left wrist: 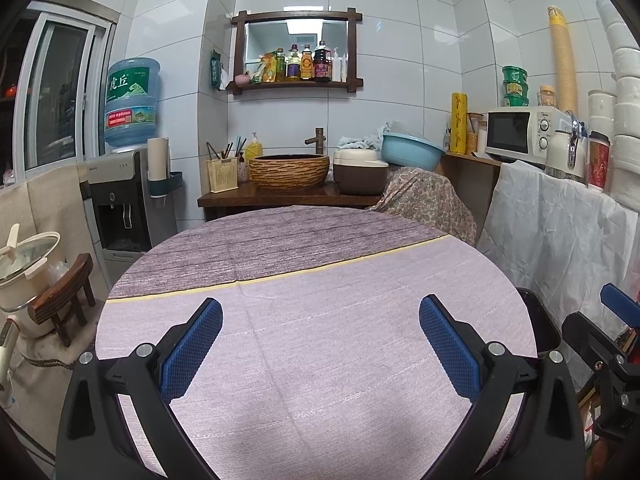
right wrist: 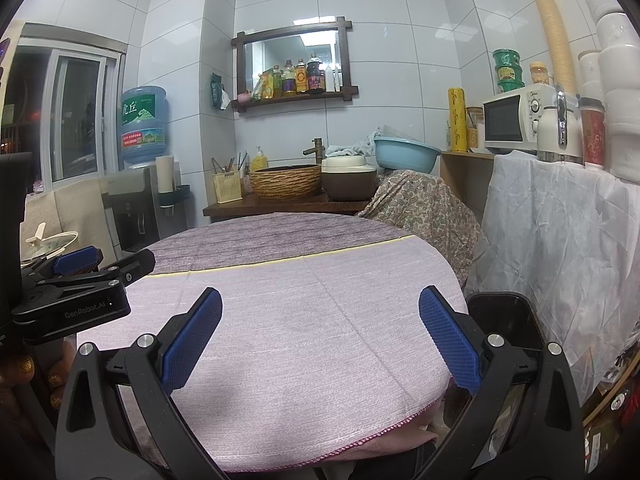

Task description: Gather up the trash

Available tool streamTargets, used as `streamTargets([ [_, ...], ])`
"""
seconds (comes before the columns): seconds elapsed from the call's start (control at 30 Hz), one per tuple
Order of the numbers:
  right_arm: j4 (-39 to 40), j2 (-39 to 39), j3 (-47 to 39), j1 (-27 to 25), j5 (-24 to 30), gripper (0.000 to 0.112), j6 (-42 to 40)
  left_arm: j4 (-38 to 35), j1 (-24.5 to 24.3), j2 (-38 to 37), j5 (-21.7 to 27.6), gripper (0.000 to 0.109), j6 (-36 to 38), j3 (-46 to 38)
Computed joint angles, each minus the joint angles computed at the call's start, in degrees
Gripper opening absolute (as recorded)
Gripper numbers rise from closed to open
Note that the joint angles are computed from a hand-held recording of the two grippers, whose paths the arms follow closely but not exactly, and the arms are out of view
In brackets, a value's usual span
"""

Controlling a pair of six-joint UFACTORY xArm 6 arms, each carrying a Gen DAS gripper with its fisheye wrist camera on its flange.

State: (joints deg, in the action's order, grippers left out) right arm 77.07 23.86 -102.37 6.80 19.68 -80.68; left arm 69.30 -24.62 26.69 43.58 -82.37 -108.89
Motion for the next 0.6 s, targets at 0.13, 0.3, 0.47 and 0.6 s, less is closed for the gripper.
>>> streamTargets([
  [0.13, 0.01, -0.01, 0.02, 0.0, -0.01, 0.097, 0.03, -0.36, 0.02, -0.06, -0.16, 0.098, 0.02, 0.12],
  [0.3, -0.01, -0.02, 0.02, 0.01, 0.01, 0.097, 0.02, -0.43, 0.06, -0.02, -0.21, 0.098, 0.16, 0.05],
  [0.47, -0.03, -0.05, 0.09, 0.09, -0.14, 0.097, 0.05, -0.64, 0.16, -0.01, -0.36, 0.098, 0.29, 0.02],
  [0.6, -0.12, -0.05, 0.09, 0.07, -0.04, 0.097, 0.17, -0.45, 0.09, -0.24, -0.28, 0.098, 0.04, 0.38],
])
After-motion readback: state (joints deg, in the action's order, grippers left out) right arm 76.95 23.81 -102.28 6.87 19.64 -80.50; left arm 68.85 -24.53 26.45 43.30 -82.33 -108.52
